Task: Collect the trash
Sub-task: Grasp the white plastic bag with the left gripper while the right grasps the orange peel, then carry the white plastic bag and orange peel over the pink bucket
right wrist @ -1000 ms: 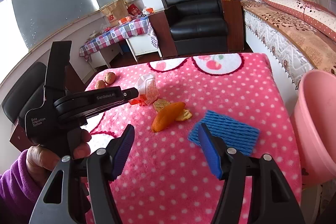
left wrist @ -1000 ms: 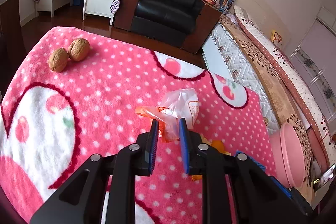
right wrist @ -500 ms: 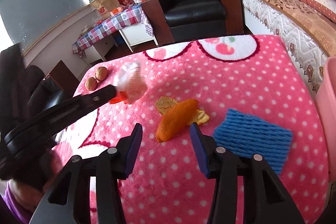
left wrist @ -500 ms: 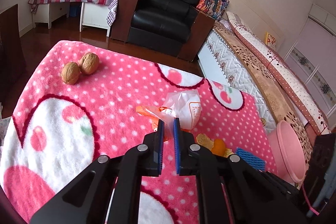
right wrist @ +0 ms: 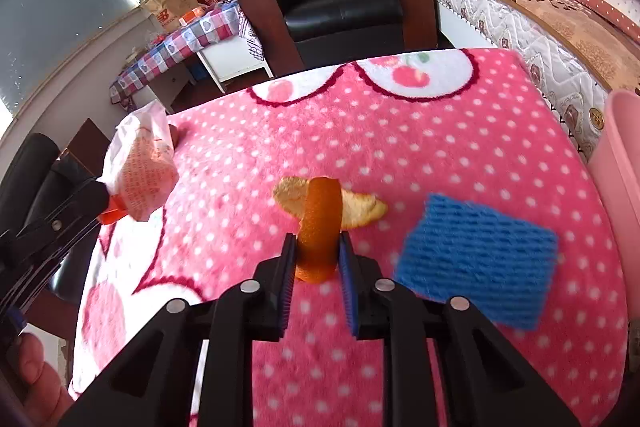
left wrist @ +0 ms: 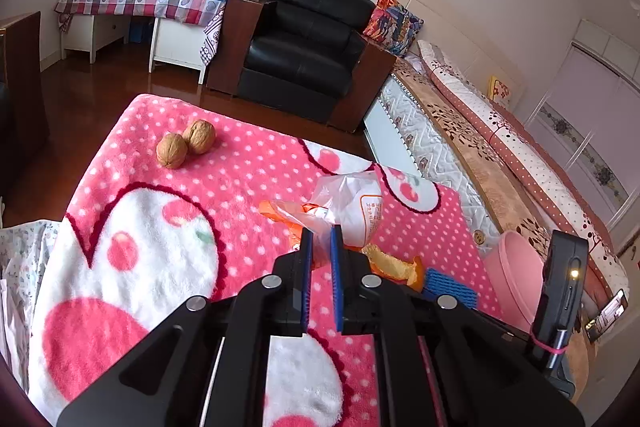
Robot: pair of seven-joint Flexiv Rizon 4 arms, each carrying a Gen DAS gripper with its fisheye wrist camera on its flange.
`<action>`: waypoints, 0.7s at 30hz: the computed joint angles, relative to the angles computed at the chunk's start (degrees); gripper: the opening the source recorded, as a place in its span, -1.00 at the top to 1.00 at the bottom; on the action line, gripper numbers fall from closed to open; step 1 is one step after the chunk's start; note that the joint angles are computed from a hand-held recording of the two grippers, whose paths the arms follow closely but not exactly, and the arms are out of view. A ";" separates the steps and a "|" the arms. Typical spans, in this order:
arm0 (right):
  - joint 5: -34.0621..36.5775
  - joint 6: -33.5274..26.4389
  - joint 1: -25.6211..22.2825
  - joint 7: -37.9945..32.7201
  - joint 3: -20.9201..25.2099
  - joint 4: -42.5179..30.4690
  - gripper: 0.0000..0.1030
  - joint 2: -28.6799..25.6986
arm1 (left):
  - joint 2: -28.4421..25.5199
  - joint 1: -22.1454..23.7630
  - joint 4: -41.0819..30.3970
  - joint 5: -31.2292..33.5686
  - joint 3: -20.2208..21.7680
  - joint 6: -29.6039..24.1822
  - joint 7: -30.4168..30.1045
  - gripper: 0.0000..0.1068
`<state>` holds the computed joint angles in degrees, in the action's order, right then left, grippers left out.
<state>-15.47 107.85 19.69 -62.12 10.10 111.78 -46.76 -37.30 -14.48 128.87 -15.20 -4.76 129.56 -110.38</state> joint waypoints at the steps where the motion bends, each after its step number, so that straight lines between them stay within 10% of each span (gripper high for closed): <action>1: -0.37 0.50 -0.89 -0.35 0.81 1.03 0.67 0.53 | 0.13 0.28 0.29 0.35 -0.16 0.13 -0.24 0.85; 21: -3.02 16.58 -7.98 -3.43 1.61 19.77 0.69 10.77 | 1.58 -13.23 -0.23 -12.05 1.56 1.30 6.33 0.85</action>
<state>-18.48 124.43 11.71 -65.55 11.72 131.55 -35.99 -35.73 -27.71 128.64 -27.25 -3.20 130.86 -104.05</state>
